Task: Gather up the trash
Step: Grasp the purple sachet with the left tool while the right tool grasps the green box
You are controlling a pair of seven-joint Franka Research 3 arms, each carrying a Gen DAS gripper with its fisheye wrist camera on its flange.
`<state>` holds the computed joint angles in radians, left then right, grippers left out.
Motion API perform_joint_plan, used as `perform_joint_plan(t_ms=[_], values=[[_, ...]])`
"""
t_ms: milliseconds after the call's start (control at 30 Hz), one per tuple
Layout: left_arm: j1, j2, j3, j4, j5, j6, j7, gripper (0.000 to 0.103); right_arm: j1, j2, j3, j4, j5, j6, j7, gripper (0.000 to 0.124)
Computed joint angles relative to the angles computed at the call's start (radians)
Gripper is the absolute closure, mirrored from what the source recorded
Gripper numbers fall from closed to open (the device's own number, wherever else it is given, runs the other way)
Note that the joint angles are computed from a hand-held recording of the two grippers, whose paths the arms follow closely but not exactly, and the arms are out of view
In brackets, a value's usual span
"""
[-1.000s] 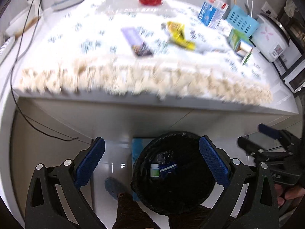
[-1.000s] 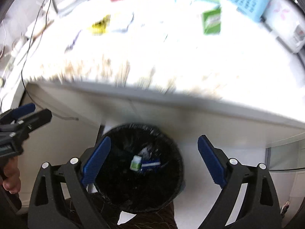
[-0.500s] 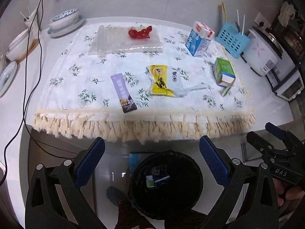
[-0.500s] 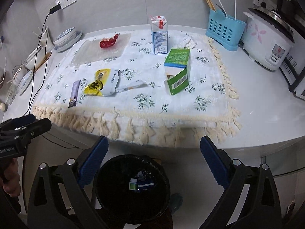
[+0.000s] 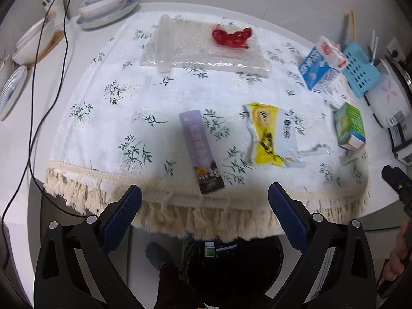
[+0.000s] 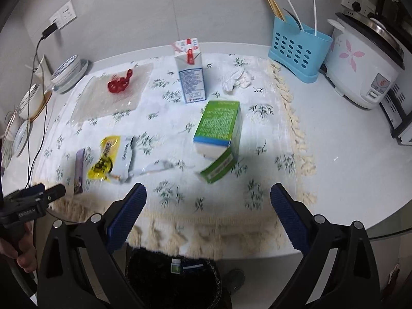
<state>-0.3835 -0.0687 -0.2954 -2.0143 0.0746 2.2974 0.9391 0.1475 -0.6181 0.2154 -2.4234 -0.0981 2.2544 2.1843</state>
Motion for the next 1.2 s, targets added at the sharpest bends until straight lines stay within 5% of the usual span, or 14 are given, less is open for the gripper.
perform_joint_plan(t_ms=[400, 767, 1200], values=[[0.031, 0.184, 0.013, 0.162, 0.016, -0.110, -0.002, 0.013, -0.033, 0.266, -0.082, 0.186, -0.004, -0.036, -0.014, 0.032], [0.018, 0.277, 0.011, 0.290, 0.042, -0.204, 0.010, 0.032, -0.007, 0.397, -0.123, 0.288, 0.016, -0.099, 0.002, 0.045], [0.006, 0.309, 0.018, 0.365, 0.077, -0.304, -0.026, 0.085, 0.018, 0.440, -0.142, 0.307, 0.021, -0.127, 0.036, 0.075]])
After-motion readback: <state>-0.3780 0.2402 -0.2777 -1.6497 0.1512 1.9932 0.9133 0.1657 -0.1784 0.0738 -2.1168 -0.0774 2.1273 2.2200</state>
